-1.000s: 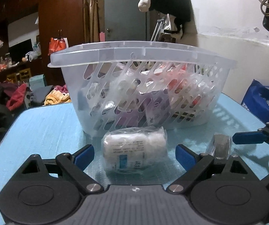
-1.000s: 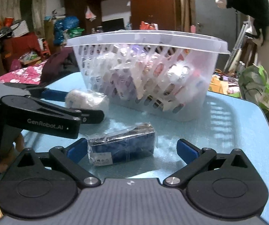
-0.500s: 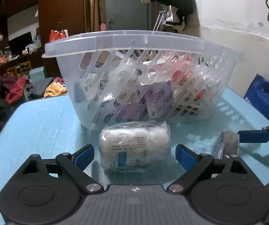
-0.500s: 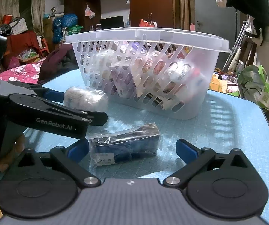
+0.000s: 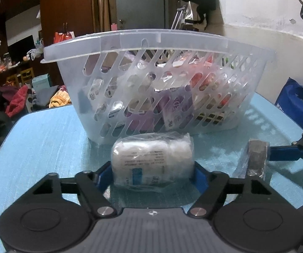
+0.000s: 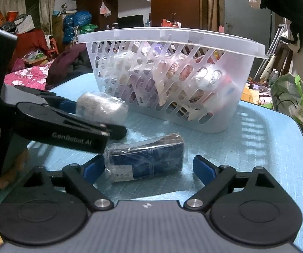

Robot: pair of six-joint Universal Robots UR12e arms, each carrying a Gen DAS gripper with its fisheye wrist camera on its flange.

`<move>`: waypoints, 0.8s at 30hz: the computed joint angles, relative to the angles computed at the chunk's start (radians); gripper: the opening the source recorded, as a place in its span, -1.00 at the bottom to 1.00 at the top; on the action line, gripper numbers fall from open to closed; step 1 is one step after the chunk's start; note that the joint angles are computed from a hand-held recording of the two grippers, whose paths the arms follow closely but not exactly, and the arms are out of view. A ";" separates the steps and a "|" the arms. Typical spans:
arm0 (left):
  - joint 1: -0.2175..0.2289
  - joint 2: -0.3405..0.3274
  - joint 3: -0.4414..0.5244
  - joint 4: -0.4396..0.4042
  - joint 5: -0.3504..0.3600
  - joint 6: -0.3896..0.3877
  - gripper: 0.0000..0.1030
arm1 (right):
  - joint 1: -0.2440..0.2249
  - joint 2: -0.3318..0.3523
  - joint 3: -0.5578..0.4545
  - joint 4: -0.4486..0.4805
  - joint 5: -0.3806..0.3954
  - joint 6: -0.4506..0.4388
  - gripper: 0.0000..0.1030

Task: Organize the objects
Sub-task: 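Grasp dark blue wrapped box with right tool while left tool grasps white roll, drop both into basket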

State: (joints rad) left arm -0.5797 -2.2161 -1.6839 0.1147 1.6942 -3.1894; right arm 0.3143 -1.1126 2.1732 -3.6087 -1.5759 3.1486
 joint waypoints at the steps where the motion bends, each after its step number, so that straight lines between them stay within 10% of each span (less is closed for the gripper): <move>1: -0.001 -0.001 0.000 0.004 0.004 0.005 0.52 | 0.000 0.000 0.000 0.002 0.002 -0.003 0.63; 24: 0.016 0.001 -0.036 0.139 -0.037 -0.037 0.52 | -0.009 0.027 0.025 -0.181 0.000 0.066 0.49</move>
State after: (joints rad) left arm -0.5638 -2.2147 -1.7200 0.2535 1.6575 -3.2262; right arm 0.3052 -1.0857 2.1978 -3.7893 -1.5761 3.2144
